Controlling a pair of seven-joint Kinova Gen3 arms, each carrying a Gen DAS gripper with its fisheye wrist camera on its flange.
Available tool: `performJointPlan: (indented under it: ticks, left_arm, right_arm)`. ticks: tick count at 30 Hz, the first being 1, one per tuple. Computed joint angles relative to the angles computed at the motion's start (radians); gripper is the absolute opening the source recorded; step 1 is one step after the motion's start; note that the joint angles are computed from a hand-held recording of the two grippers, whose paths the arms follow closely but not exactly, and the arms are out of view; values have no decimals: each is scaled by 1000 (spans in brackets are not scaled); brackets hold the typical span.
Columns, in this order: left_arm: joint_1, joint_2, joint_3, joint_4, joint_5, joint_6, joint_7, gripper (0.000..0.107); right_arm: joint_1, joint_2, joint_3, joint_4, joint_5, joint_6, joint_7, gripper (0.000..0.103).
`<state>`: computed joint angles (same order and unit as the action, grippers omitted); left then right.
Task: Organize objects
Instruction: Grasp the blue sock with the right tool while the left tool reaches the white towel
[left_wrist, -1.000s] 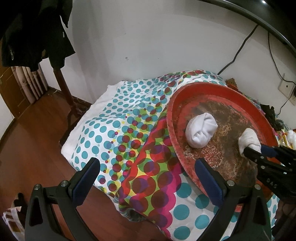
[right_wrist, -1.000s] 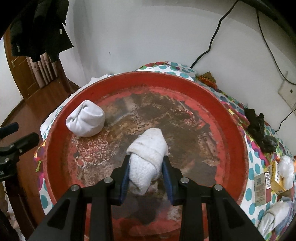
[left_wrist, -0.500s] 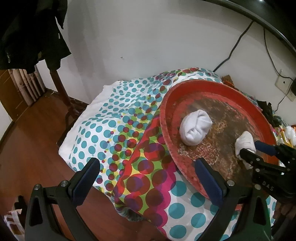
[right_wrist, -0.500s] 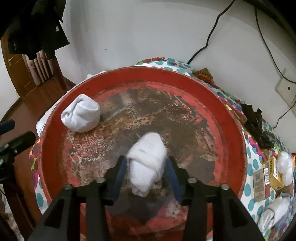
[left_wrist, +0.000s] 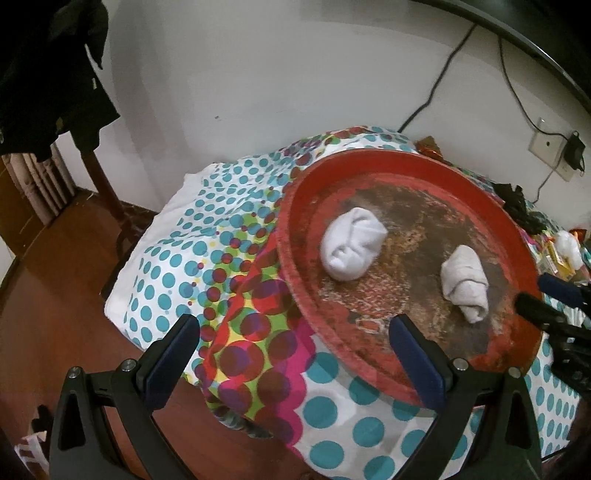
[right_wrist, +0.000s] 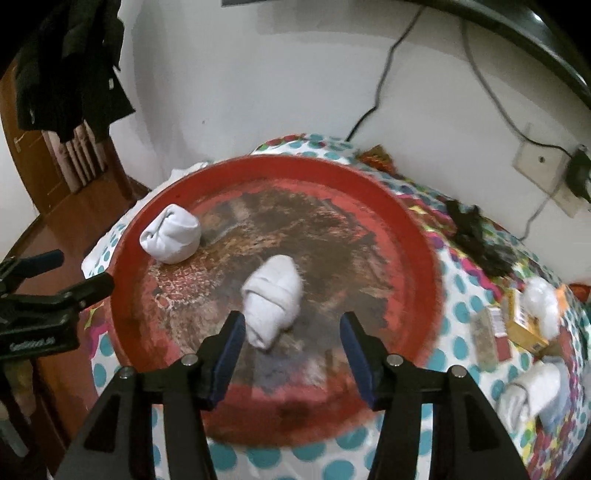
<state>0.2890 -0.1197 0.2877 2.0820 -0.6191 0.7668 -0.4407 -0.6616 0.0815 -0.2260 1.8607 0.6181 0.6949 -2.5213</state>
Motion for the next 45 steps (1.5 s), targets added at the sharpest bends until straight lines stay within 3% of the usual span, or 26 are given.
performJointPlan:
  ticks: [7,12,17,24,29,32,39,41,42,45]
  left_arm:
    - [39,11,30,-23,-17,11,4,102]
    - [73,13,44,-47,-19,14,-10,102]
    - [117,28,63,-78,-16,27,-39,102]
    - [180,56,67,-114,34,-8,-108,102]
    - [267,127,93,-164,-41,66,-81,102]
    - [324,160,80,-190,-63,88,-90,102]
    - [444,254,39,-296,-113,107,-108,103]
    - [475,292,23,-342,-122,117,-133,103]
    - [487,310,15,-363,-120,120,-147,103]
    - [514,361,-10,-421,-100,98,-188,103]
  right_arm:
    - [103,-170,-16,139,40,50,-82,55]
    - [233,-281,20,220,9,76,-37,55]
    - [350,-326,88,275,-15,74,70,55]
    - [450,-302,119,340,-36,-15,217,55]
    - [500,-259,122,348,-54,-113,300,55]
    - [542,-215,71,336,0,-130,294,55]
    - [530,-143,118,316,23,-182,308,56]
    - [536,-148,134,333,9,-224,317,49]
    - [540,-149,138,336,1,-233,325,41]
    - [558,-163,139,358,-4,-274,317,35]
